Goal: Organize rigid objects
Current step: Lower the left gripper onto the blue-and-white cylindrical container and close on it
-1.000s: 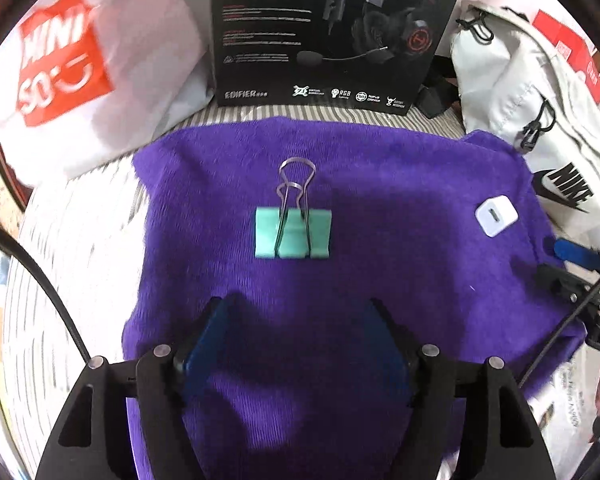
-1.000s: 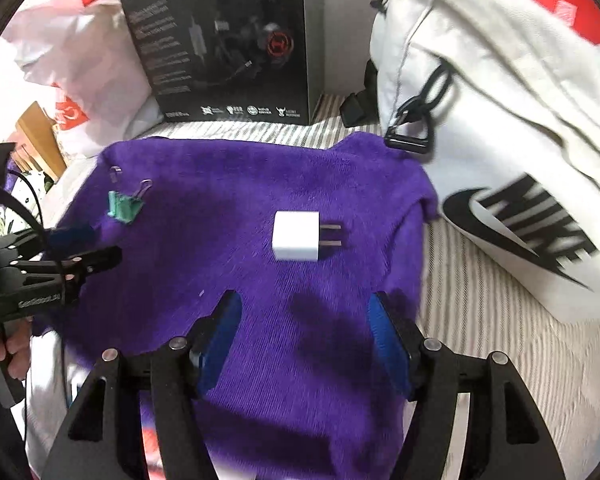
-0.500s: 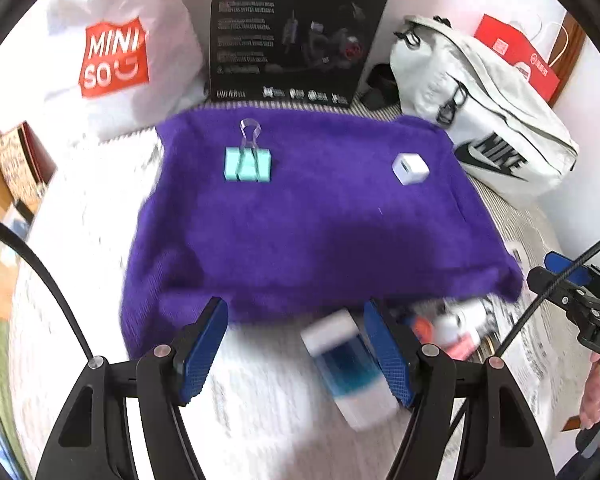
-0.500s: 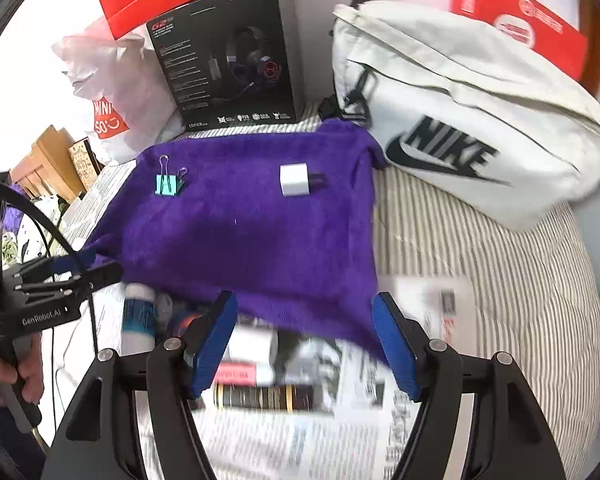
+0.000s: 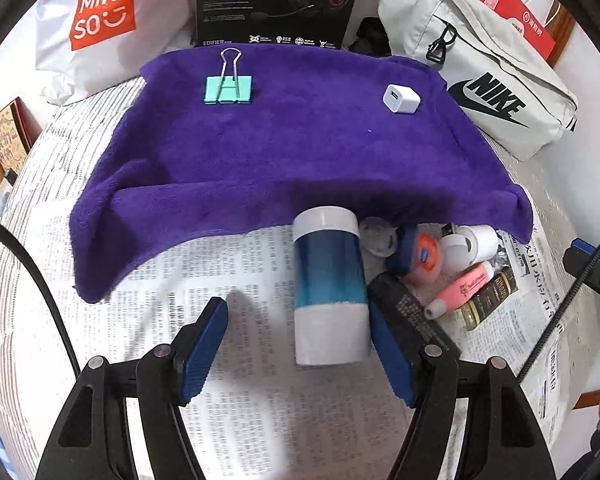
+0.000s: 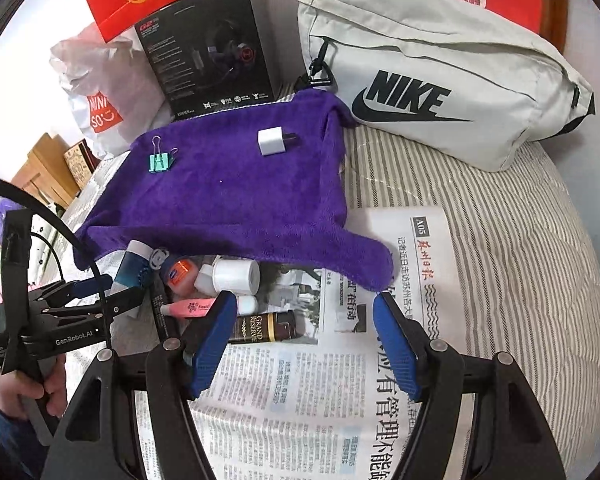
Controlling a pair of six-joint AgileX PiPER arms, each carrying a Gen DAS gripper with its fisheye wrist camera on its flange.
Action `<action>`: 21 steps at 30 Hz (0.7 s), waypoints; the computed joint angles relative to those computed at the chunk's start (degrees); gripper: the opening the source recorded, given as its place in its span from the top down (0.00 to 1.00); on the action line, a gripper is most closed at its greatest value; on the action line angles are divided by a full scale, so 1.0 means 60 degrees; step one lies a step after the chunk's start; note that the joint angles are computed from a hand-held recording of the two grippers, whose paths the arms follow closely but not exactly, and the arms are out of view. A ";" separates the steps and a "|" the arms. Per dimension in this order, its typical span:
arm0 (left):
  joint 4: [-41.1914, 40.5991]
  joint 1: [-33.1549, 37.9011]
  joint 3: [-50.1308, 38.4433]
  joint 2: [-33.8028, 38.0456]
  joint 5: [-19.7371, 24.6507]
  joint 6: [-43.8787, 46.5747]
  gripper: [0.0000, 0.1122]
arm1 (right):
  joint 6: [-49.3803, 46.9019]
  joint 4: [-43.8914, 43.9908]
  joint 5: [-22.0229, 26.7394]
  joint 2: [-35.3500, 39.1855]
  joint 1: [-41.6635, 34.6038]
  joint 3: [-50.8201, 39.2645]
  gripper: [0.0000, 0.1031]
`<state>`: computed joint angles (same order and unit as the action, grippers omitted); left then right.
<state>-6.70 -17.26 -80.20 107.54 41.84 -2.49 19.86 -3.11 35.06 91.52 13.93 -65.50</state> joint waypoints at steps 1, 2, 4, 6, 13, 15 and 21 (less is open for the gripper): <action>-0.0139 0.0077 -0.0109 0.0061 0.0079 0.0202 0.37 | 0.0093 -0.0039 -0.0037 -0.0035 0.0016 0.0068 0.32; -0.0106 0.0077 -0.0232 0.0143 0.0100 0.0268 0.37 | 0.0165 -0.0066 -0.0073 -0.0046 0.0038 0.0125 0.32; 0.0136 -0.0018 -0.0396 0.0289 -0.0001 0.0223 0.37 | 0.0102 -0.0012 -0.0065 -0.0004 0.0070 0.0142 0.32; 0.0172 -0.0089 -0.0604 0.0487 0.0070 0.0332 0.38 | 0.0265 -0.0205 -0.0029 0.0025 0.0126 0.0174 0.32; 0.1030 -0.0515 -0.1089 0.0767 0.0092 -0.0323 0.65 | 0.0348 -0.0206 -0.0067 0.0163 0.0092 0.0392 0.32; 0.1390 -0.0660 -0.1034 0.0722 0.0087 -0.0534 0.65 | 0.0389 -0.0323 -0.0029 0.0209 0.0149 0.0380 0.32; 0.1877 -0.0789 -0.0957 0.0735 -0.0010 -0.0908 0.65 | 0.0147 -0.0152 -0.0073 0.0296 0.0143 0.0357 0.32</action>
<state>4.57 -21.99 -85.94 111.95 41.78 -7.93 20.74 -4.02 34.62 93.29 14.79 -63.36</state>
